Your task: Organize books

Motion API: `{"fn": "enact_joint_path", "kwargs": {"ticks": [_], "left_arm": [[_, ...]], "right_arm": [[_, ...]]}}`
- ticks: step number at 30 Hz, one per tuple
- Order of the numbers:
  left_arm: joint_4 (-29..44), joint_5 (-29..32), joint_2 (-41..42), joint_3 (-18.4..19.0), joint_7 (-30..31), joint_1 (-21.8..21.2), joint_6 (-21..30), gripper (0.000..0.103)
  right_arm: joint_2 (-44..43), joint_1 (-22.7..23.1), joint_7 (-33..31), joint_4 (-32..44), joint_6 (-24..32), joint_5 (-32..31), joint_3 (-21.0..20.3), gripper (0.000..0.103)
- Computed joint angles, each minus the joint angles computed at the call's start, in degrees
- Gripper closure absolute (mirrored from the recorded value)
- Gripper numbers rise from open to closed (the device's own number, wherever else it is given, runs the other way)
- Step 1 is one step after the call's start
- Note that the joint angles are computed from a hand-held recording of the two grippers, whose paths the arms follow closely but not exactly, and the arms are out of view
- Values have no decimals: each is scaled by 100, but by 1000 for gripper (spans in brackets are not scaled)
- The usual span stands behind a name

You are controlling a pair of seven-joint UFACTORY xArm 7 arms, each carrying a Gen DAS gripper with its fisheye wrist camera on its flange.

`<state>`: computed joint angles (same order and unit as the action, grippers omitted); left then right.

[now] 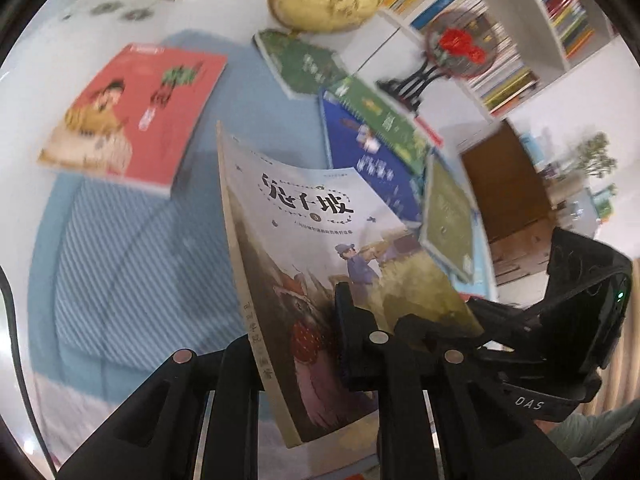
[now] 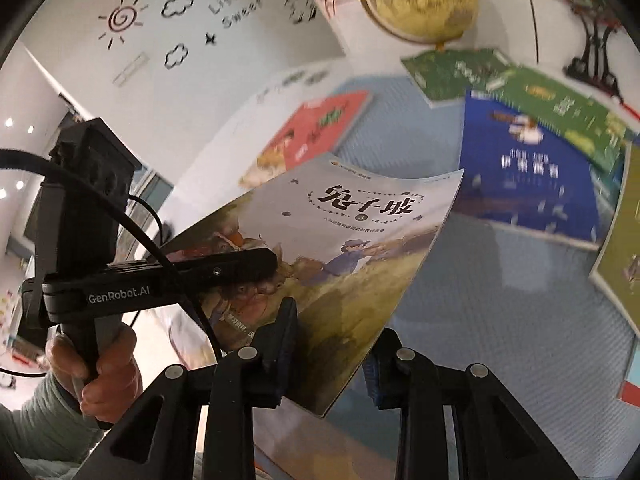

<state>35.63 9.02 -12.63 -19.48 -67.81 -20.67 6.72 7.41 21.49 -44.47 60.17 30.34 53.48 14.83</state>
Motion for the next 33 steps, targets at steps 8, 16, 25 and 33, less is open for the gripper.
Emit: {"fn": "enact_joint_path", "kwargs": {"ticks": [8,16,25,33], "left_arm": [[-482,-947,-739,1431,1963,-394,40,90],[-317,-2093,-268,2753,4018,-729,124,89],[117,-3486,406,3222,5466,-754,506,68],[249,-2458,625,2508,4491,262,1039,56]], "right_arm": [[1299,642,1559,1649,-741,-1574,261,74],[3242,1260,3331,4237,-53,-3241,30,74],[4614,1369,4203,6221,938,-3822,105,74],[5151,1504,4400,6945,1487,-3934,51,74]]}}
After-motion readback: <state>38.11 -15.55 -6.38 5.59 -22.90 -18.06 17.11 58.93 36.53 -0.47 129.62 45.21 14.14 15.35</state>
